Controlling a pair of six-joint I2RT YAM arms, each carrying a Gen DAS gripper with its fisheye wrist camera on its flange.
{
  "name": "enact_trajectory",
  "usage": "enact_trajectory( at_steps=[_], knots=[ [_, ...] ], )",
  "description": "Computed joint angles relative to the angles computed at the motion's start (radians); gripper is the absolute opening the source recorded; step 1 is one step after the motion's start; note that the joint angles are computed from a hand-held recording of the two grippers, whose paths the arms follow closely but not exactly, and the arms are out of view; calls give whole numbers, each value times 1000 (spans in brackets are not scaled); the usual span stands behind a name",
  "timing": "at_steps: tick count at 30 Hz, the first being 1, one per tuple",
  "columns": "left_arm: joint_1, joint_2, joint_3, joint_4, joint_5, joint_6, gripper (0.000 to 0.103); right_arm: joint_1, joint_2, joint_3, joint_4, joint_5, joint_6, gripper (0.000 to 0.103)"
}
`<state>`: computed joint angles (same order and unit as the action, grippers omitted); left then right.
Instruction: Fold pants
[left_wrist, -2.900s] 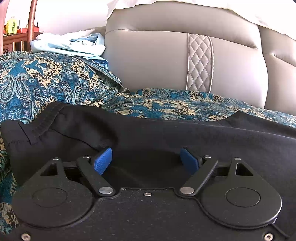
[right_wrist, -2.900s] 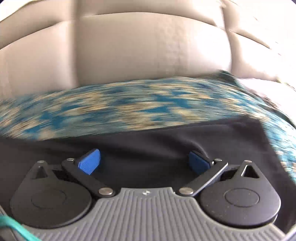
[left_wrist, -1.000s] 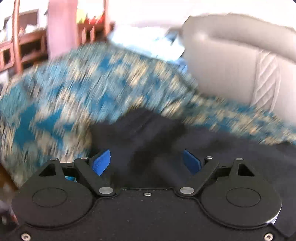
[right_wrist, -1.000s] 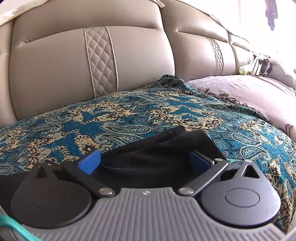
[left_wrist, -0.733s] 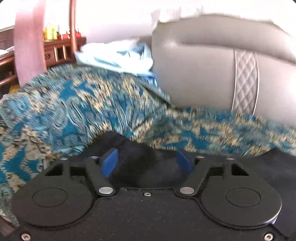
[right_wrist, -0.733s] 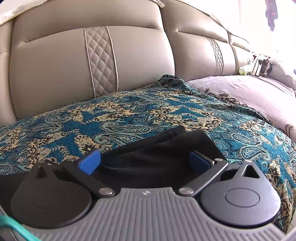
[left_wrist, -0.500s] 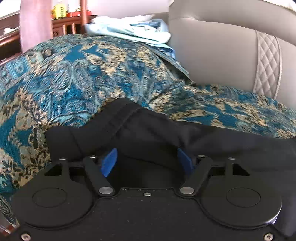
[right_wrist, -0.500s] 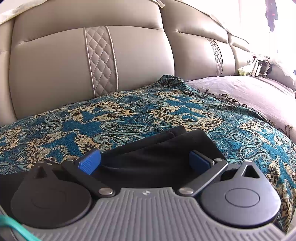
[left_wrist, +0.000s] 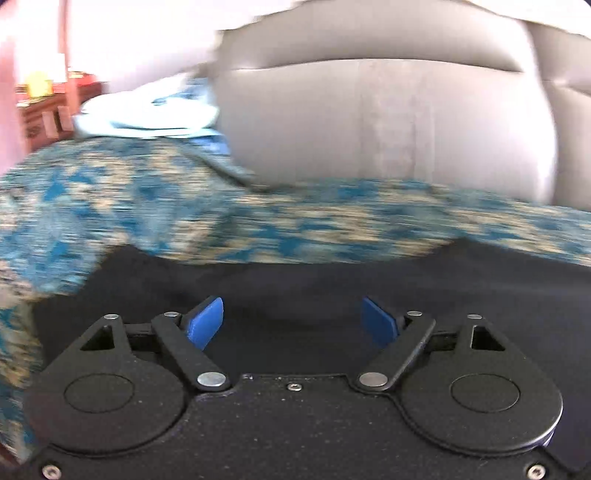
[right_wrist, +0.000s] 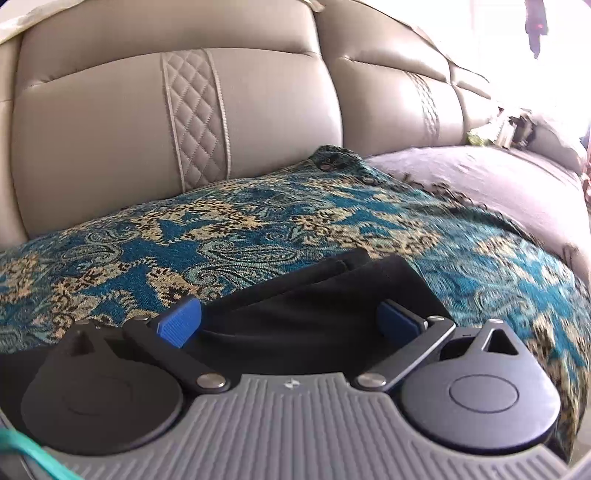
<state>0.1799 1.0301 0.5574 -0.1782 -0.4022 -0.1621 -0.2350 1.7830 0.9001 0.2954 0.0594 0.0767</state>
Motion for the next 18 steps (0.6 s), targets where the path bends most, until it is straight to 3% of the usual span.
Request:
enact_trajectory(
  at_steps=[4,8,12,15,18],
  knots=[
    [-157,49,5,4,-49,-37,85,-14,-91,-37,-64,-42,131,103],
    [-220,75,-21,26,-106,-63,85,-140,-297,-210,5,-237,309,103],
    [-176,44,-76,82,-62,-46,91,-278,-453,-390,85,-322,457,103],
    [-121,32,-86,88,-9,-29,96,-441,-508,-547,238,-516,613,103],
    [-59,27,-105,116,40,-7,102,-526,-610,-668,265,-532,656,103]
  ],
)
